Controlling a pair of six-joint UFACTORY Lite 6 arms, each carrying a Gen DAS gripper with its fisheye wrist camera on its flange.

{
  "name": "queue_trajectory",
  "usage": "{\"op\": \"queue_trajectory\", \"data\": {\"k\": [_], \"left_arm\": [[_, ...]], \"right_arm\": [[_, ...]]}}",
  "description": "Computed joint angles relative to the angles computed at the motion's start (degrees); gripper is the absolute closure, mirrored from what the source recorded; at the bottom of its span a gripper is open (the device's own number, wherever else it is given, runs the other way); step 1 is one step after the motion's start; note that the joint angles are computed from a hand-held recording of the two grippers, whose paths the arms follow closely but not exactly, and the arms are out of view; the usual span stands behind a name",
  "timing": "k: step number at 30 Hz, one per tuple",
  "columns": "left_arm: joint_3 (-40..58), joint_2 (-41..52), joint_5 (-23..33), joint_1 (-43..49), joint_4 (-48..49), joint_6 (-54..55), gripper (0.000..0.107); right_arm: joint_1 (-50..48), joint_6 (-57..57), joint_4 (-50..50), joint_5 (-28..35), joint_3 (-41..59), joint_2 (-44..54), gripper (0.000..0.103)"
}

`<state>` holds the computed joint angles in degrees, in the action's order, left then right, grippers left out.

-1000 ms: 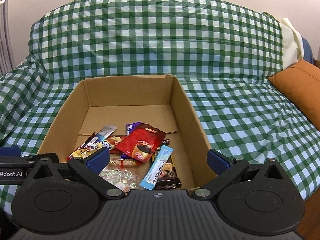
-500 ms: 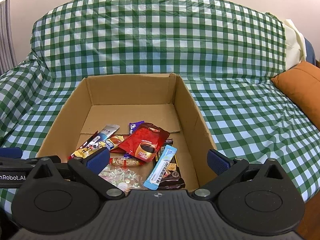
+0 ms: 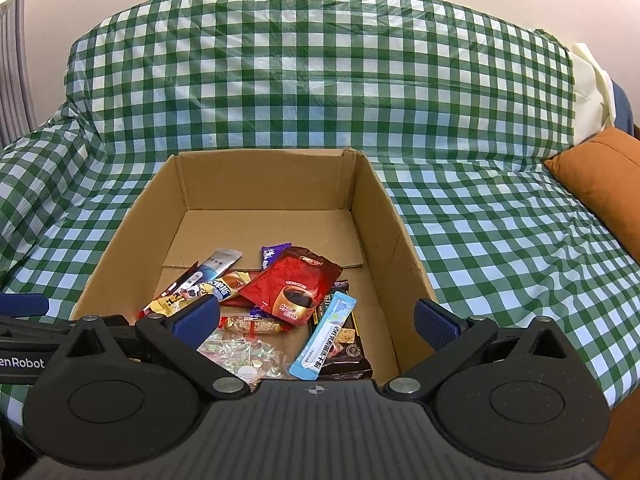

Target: Organize snacks

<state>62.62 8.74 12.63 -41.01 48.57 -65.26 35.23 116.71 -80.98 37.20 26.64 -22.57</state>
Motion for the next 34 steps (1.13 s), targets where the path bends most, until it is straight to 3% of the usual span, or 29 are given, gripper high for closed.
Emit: {"op": "queue_trajectory", "data": {"k": [34], "left_arm": [[0.44,0.89,-0.32,-0.24,3.66,-3.83,0.004]], "right_arm": [[-0.11,-0.11,0.36,-0.12,0.61,0.70,0.000]]}}
